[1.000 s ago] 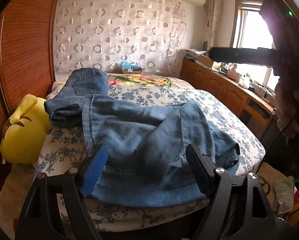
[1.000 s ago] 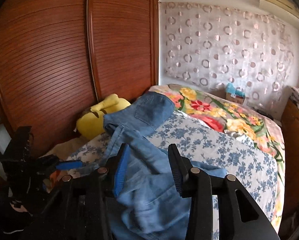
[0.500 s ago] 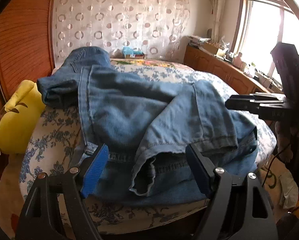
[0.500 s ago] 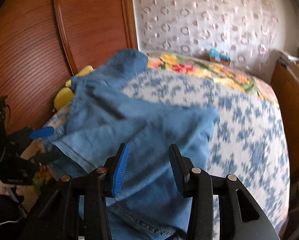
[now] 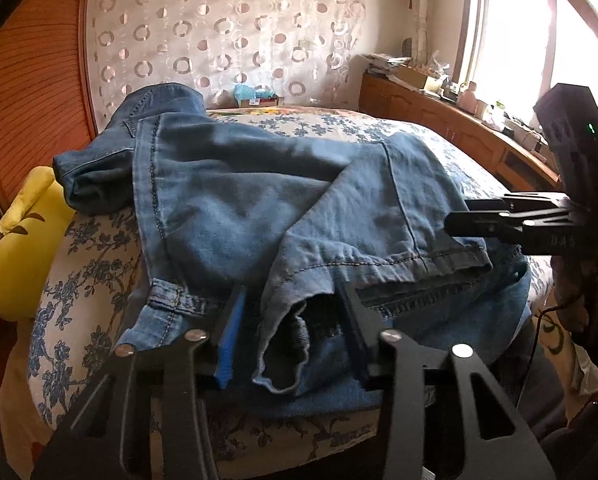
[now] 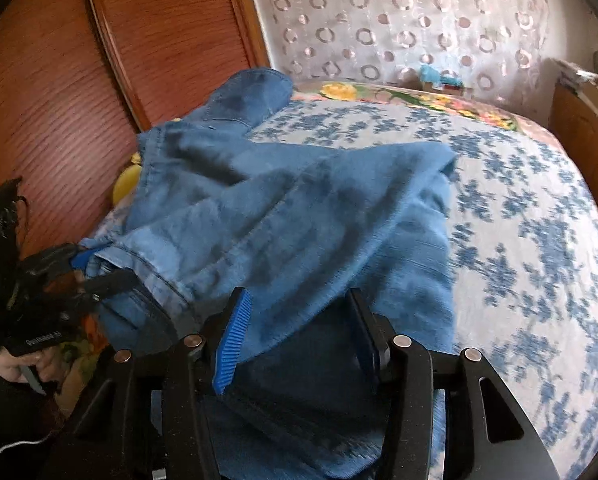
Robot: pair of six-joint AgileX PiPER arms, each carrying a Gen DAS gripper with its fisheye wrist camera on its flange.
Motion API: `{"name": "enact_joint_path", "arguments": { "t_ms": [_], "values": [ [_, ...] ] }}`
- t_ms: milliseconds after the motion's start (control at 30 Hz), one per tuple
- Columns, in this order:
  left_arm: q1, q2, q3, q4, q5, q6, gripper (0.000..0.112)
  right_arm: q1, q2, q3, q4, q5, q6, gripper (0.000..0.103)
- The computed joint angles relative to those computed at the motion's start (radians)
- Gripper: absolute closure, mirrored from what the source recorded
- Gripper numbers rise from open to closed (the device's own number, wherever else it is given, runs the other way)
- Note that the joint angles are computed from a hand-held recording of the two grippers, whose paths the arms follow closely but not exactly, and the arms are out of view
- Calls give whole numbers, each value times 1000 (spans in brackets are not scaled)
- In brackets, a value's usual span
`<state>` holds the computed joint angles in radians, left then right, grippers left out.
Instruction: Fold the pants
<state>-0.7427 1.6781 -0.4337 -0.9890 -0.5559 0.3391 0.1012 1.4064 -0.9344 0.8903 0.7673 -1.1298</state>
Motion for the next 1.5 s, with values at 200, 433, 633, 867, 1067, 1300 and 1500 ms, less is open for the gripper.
{"name": "enact_joint_path", "arguments": {
  "t_ms": [200, 433, 633, 867, 1067, 1300, 1500],
  "values": [
    [-18, -72, 38, 15, -16, -21, 100, 38, 21, -98, 13, 59, -15, 100],
    [-135, -271, 101, -168, -75, 108, 102, 177, 48, -361, -95, 73, 146, 100],
    [-169, -375, 161, -247, -91, 149, 102, 351, 212, -611, -274, 73, 371, 100],
    [-31, -253, 168, -64, -11, -31, 102, 443, 526, -961, -443, 135, 587, 100],
    [-1, -206, 177, -31, -16, -81, 76, 499, 658, -1137, -551, 164, 746, 91],
    [-22, -225, 180, -100, -55, -38, 54, 442, 478, -886, -462, 45, 622, 58],
    [-57, -235, 164, -166, -85, 29, 49, 320, 251, -610, -355, -15, 437, 57]
  ]
}}
